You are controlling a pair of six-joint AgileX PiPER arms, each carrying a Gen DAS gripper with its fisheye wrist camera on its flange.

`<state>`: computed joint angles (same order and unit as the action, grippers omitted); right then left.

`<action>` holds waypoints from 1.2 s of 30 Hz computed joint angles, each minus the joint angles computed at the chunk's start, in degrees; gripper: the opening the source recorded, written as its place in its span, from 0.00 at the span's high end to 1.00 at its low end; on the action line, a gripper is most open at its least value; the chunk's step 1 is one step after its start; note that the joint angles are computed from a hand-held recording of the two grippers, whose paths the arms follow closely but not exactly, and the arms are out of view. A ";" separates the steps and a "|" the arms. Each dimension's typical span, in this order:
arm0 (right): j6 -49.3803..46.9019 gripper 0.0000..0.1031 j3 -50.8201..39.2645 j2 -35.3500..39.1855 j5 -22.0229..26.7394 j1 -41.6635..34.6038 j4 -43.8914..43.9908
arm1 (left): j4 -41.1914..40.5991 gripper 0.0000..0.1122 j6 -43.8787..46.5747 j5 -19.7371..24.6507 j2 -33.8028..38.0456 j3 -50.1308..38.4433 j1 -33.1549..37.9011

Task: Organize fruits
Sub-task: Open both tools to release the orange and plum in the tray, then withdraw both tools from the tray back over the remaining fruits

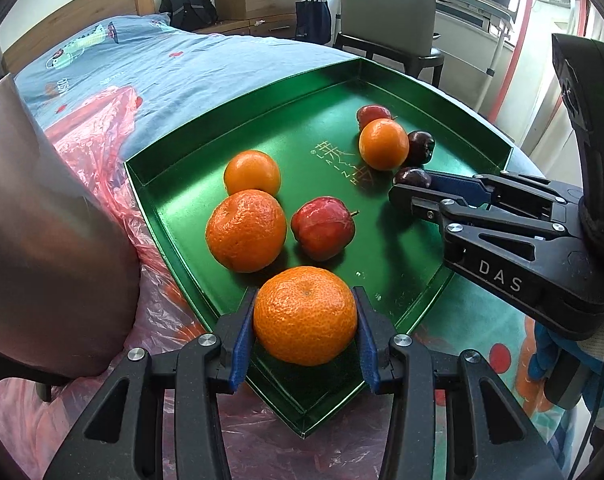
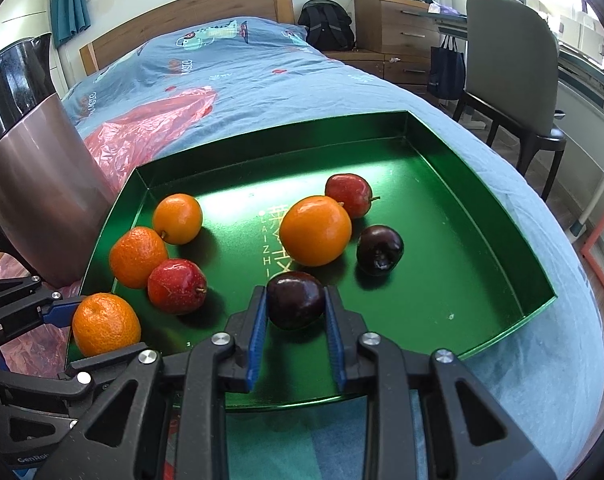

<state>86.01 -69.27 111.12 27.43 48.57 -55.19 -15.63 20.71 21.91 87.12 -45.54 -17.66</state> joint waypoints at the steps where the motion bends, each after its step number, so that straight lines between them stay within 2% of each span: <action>1: -0.11 0.60 -0.09 0.06 0.13 0.06 0.12 | 0.35 0.65 -0.43 0.08 0.07 -0.10 -0.09; 11: -3.53 0.58 -1.37 0.23 1.85 0.65 3.62 | 3.97 0.65 -4.67 1.57 0.64 -1.27 -0.90; 13: -3.88 0.47 -1.27 -0.16 1.99 0.70 4.23 | 2.70 0.65 -3.96 2.64 0.63 -1.81 -0.41; 14: -3.98 0.37 -1.21 -0.37 2.21 0.78 4.39 | 1.81 0.64 -3.35 3.28 0.55 -2.09 -0.04; 15: -4.25 0.32 -1.17 -0.60 2.51 0.82 4.65 | 1.25 0.61 -2.93 3.60 0.21 -2.14 0.26; 17: -4.68 0.29 -0.96 -1.21 3.03 0.94 5.34 | 0.81 0.52 -2.74 3.97 -0.94 -2.11 0.94; 20: -4.40 0.26 -0.40 -2.56 3.98 1.36 5.67 | -1.66 0.51 -0.27 5.72 -2.81 -2.47 2.58; 28: -2.17 0.25 0.69 -8.28 9.42 4.68 4.90 | -2.67 0.51 1.92 10.96 -11.92 -0.91 5.46; 30: -1.31 0.16 0.94 -9.93 11.21 5.93 4.64 | -2.53 0.50 2.09 12.50 -14.68 -0.14 6.39; 34: -0.29 0.14 0.83 -12.32 14.98 8.99 4.86 | -1.72 0.48 1.81 15.67 -20.11 1.50 8.61; 36: 0.76 0.09 0.72 -13.27 16.84 10.78 4.75 | -1.78 0.46 2.44 17.23 -22.94 2.66 10.70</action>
